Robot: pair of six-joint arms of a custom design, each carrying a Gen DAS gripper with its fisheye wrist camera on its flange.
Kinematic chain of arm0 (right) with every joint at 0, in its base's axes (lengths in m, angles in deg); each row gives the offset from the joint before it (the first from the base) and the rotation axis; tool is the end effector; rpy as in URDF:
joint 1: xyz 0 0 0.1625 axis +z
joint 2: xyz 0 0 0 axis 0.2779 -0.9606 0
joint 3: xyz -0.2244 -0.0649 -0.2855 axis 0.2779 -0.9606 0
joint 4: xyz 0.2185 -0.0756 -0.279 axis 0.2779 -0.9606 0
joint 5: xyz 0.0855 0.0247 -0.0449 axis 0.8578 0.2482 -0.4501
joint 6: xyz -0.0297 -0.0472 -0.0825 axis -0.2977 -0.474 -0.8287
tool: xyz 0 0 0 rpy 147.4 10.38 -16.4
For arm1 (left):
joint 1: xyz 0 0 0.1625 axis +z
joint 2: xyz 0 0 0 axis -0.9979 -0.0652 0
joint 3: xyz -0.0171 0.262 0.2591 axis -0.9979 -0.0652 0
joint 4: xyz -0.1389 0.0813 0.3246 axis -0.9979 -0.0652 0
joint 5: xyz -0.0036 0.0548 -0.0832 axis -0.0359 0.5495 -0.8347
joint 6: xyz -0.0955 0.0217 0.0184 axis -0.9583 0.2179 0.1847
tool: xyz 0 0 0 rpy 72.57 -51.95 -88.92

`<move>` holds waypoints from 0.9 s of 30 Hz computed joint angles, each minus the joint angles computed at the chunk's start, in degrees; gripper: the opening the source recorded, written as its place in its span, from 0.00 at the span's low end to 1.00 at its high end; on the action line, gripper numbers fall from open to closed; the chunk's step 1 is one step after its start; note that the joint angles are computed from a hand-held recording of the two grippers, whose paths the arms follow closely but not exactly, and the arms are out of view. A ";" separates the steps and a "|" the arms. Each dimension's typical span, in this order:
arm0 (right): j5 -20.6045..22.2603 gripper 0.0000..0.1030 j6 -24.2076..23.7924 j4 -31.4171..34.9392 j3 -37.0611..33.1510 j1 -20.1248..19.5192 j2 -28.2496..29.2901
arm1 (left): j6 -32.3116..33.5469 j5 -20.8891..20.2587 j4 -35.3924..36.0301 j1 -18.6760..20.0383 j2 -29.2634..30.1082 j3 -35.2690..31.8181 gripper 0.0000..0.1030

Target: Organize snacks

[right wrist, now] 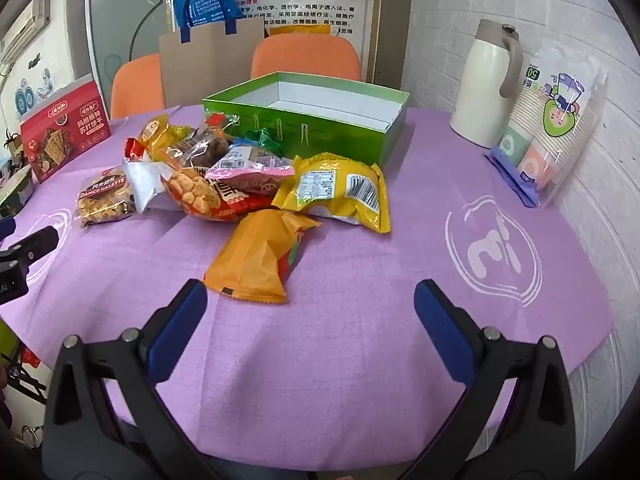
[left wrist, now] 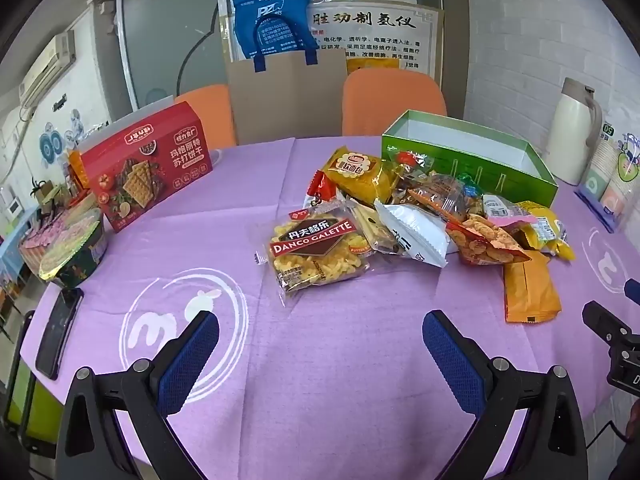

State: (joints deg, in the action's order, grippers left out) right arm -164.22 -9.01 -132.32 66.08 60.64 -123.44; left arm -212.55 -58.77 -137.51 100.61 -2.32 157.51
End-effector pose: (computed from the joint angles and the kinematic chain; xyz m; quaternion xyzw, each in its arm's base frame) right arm 0.0323 -0.3995 0.1847 0.3936 -0.8632 0.2118 0.2347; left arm -0.2120 -0.2715 -0.0135 -0.0814 0.7609 -0.4444 0.4658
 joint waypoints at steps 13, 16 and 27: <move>-1.18 1.00 0.82 -0.03 -0.37 0.57 0.14 | 0.73 -0.06 -2.12 0.60 0.10 0.02 1.00; -1.42 1.00 0.60 -0.71 -0.19 0.61 0.59 | 1.69 -0.02 -3.57 0.55 -0.17 1.05 1.00; -2.63 1.00 0.93 -1.25 -0.75 1.02 2.01 | 2.38 0.06 -5.32 1.16 -0.40 1.89 1.00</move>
